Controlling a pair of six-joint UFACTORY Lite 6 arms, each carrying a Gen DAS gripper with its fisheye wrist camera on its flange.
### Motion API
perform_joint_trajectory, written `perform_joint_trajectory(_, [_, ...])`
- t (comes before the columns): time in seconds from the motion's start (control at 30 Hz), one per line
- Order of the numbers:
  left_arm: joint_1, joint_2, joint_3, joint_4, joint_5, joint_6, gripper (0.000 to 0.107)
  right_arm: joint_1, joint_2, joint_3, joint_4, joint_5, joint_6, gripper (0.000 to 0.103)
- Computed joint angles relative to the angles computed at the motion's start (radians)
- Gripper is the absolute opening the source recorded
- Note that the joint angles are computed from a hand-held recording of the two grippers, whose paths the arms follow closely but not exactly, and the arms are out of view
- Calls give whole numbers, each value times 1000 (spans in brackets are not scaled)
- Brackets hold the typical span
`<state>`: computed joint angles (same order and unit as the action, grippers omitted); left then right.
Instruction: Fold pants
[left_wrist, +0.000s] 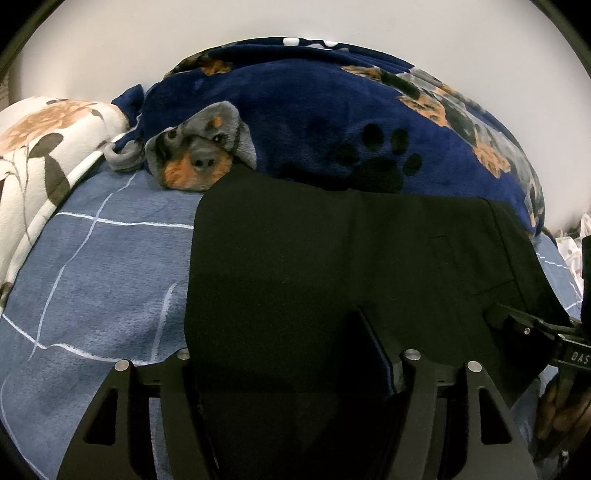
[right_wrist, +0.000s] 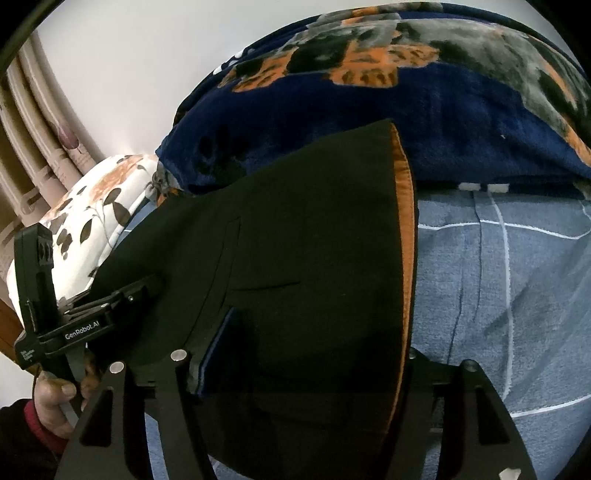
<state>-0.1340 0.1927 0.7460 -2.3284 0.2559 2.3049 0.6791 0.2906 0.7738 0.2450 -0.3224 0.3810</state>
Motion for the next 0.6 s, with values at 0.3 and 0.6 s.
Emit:
perform_joint_trajectory(0.3, [1, 0, 2, 5, -1, -4, 66, 5, 0, 4, 26, 6, -34, 67])
perform_joint_trajectory(0.6, [4, 3, 4, 7, -2, -4, 67, 10, 3, 7, 51, 7, -57, 70])
